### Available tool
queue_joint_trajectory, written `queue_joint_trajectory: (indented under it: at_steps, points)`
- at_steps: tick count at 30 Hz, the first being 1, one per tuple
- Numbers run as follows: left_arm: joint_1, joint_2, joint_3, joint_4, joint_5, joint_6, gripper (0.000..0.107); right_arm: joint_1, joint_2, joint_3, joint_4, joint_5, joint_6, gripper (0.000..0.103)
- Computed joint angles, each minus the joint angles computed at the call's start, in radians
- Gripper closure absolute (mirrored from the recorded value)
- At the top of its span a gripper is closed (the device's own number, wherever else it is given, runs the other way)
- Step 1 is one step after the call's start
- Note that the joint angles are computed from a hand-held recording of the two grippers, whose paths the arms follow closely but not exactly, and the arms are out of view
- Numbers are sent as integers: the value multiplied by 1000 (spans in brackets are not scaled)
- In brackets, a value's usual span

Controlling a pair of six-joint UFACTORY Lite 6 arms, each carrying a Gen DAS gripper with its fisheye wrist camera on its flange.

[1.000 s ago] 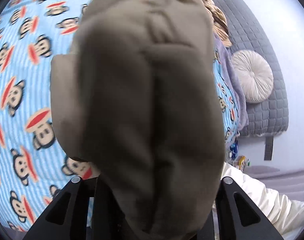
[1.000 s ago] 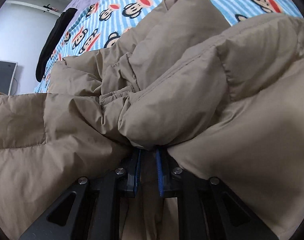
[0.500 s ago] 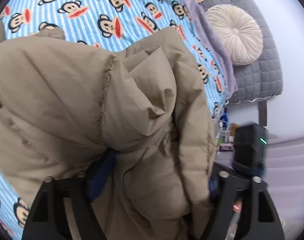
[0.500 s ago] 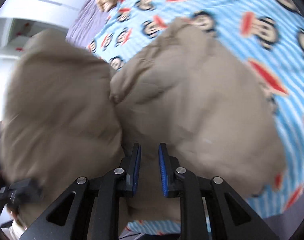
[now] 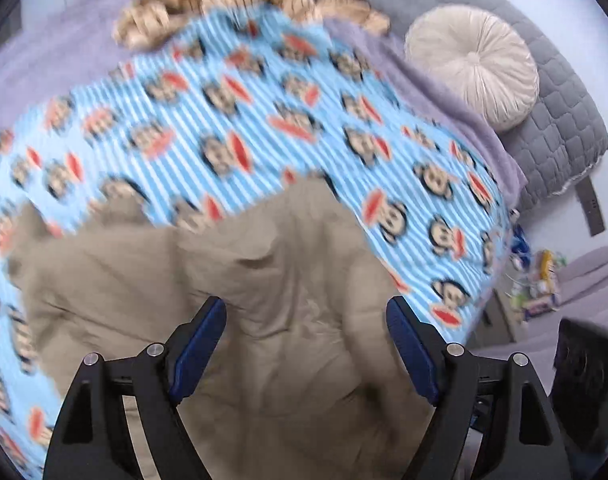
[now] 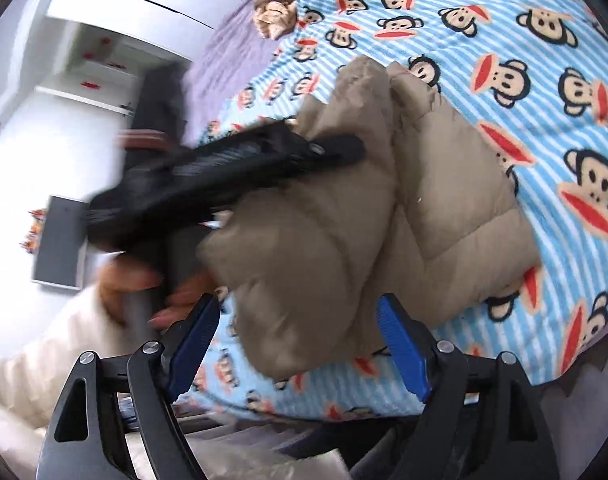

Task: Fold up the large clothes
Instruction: 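Lower the beige jacket bundle onto the blanket with both tools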

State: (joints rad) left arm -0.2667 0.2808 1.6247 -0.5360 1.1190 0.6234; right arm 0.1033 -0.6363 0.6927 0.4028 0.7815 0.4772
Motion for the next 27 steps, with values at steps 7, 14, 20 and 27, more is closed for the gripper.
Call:
queue_joint_trajectory:
  at_steps: [7, 14, 20, 27]
  points:
    - [124, 67, -25, 311, -296, -112, 25, -46, 17, 12, -208, 20, 132, 88]
    - [-28, 213, 12, 344, -390, -258, 25, -195, -47, -119, -137, 42, 12, 88]
    - [-208, 299, 72, 436, -440, -409, 24, -426, -76, -237, -83, 62, -201, 87]
    - [-243, 337, 64, 500, -477, -459, 22, -645, 65, -249, 56, 79, -507, 85]
